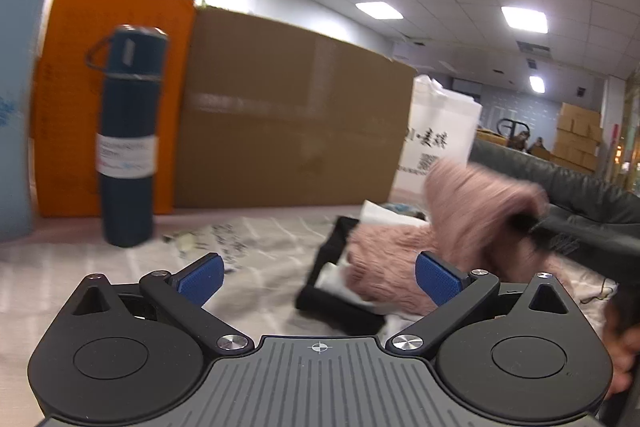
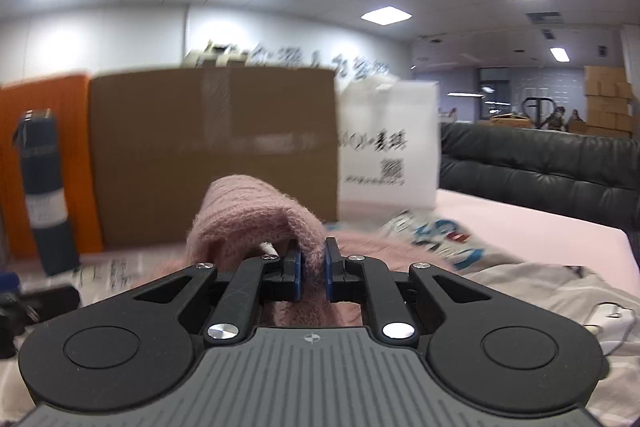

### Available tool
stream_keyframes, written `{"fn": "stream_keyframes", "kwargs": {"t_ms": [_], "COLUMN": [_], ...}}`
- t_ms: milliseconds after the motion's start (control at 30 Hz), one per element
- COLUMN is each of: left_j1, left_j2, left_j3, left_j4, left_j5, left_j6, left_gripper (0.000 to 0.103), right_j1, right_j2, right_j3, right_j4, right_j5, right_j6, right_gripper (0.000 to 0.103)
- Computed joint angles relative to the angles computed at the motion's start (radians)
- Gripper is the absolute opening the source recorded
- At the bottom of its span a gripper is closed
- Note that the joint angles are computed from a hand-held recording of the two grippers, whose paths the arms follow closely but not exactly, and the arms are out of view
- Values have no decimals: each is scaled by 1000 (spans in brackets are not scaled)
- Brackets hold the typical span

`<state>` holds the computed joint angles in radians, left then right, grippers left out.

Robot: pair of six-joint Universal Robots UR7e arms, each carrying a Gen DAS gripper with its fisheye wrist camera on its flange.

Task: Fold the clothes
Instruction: 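Grasp the pink sweater with the left gripper while the right gripper grasps it too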

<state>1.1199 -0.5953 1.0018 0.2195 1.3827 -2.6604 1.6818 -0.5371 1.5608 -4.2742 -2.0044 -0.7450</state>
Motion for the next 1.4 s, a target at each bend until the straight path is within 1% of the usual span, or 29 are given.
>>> {"fn": "stream_keyframes", "kwargs": {"t_ms": [100,300,367,400,433,467,533,567,600,633,800,900,1033,1167,1300,1400], "left_j1": [2,-9,-19,-24,-30,-34,-40,-42,-45,-47,-55,-58,-51,-33,-9,10], "left_j2": [55,158,194,216,238,261,307,310,295,280,145,57,-69,-205,-351,-464], "left_j3": [-77,-219,-273,-307,-344,-381,-458,-459,-425,-393,-156,-29,126,278,419,516], "left_j4": [48,133,166,190,214,244,314,316,289,262,57,-46,-146,-255,-373,-460], "left_j5": [8,19,-2,-14,-27,-36,-47,-51,-53,-55,-6,15,37,44,30,-2], "left_j6": [0,-11,-1,2,6,9,16,27,44,62,172,190,216,258,320,379], "left_gripper": [98,97,97,92,84,79,36,26,17,15,13,13,11,10,10,10], "right_j1": [-8,-19,-22,-23,-24,-25,-26,-26,-26,-23,0,28,57,88,120,146], "right_j2": [-38,-79,-89,-94,-95,-97,-100,-101,-102,-102,-99,-100,-103,-96,-74,-44], "right_j3": [56,124,142,150,153,156,162,165,168,171,174,180,226,264,272,257], "right_j4": [-84,-195,-224,-238,-247,-257,-267,-269,-271,-275,-320,-346,-362,-334,-250,-178], "right_j5": [12,13,11,9,8,7,5,5,4,7,35,41,92,141,190,227], "right_j6": [34,46,53,55,52,49,50,53,56,54,24,20,33,57,92,124], "right_gripper": [10,10,10,10,10,10,10,10,10,10,10,10,10,9,9,9]}}
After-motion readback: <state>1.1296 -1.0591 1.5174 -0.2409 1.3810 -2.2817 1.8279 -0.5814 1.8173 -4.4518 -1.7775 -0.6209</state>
